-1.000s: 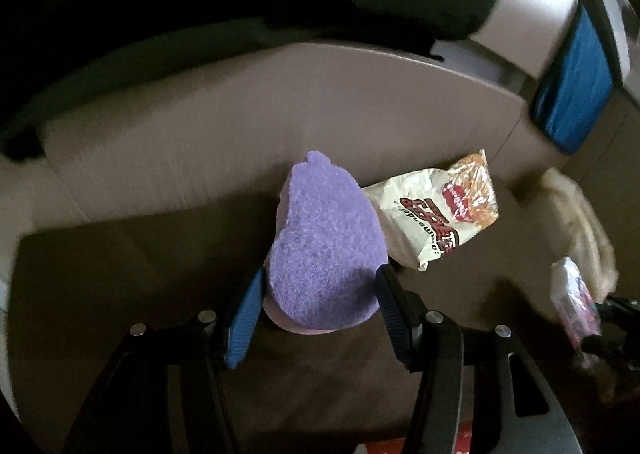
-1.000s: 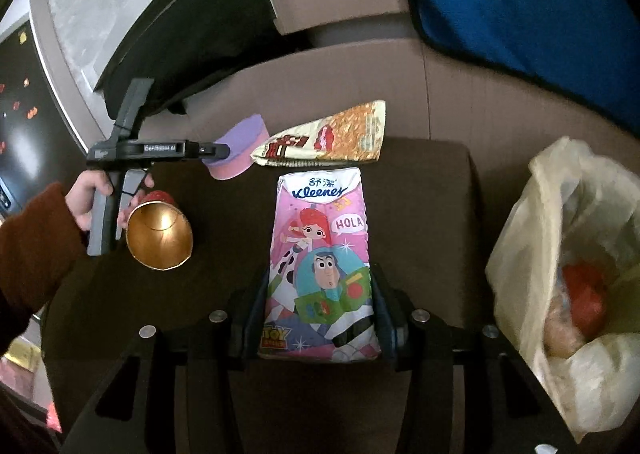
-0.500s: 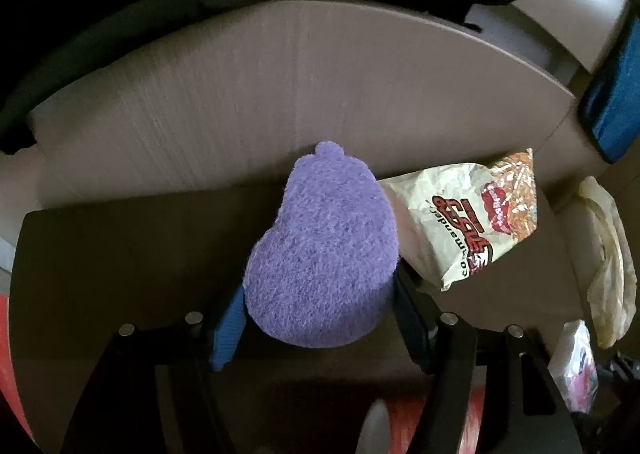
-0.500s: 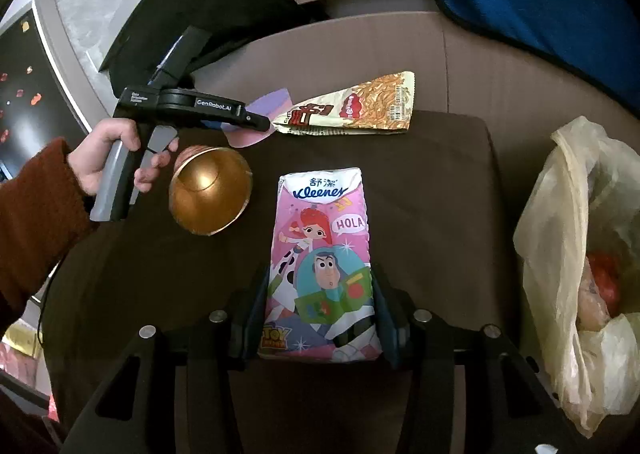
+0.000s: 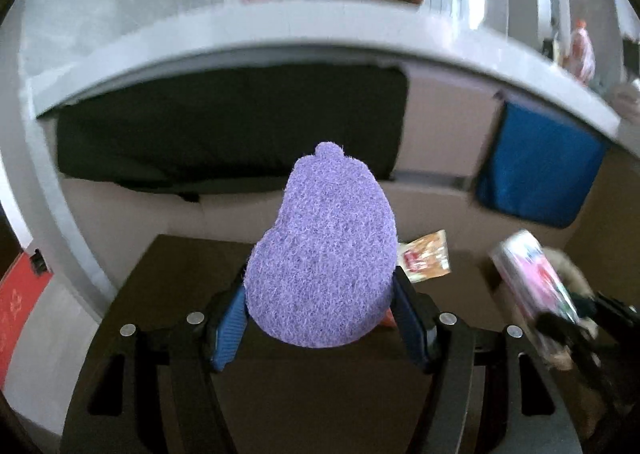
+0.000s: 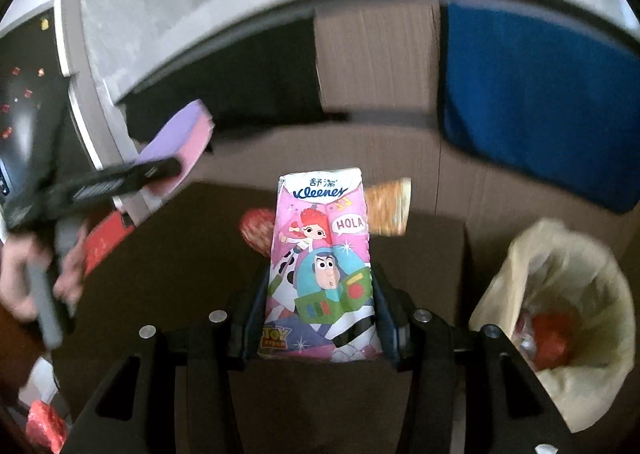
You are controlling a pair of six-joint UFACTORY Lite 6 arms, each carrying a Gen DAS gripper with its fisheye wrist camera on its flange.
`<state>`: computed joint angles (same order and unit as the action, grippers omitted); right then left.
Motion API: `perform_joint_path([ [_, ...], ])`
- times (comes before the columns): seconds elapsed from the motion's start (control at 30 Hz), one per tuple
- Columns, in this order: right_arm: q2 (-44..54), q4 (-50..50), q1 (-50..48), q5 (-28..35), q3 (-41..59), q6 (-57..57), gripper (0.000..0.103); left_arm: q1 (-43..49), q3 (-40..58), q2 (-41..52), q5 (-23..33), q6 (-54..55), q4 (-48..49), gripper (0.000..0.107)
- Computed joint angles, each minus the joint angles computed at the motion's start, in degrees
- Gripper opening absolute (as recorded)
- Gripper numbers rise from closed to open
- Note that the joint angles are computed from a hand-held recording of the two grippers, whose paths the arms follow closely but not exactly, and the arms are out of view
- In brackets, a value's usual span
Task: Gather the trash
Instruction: 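Carry the sponge in the left tool while the right tool carries the Kleenex pack to the bin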
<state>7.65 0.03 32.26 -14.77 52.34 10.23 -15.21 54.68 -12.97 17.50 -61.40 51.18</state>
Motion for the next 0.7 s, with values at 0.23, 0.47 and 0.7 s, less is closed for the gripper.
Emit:
perform_joint_path([
  [0.23, -13.90, -3.64, -1.04, 2.30, -5.78, -1.35, 0.045, -26.71, -5.16, -9.27, 25.37, -30.86, 20.63, 0.066],
  [0.47, -32.26, -45.62, -12.92, -0.22, -16.89, 33.65, 0.045, -47.48, 2.34, -0.37, 42.75, -41.93, 21.59, 0.066],
  [0.7, -47.00, -79.63, -39.85, -18.58, -25.76, 61.83, 0.045, -58.85, 18.26, 17.02, 49.65, -45.86, 21.46, 0.066],
])
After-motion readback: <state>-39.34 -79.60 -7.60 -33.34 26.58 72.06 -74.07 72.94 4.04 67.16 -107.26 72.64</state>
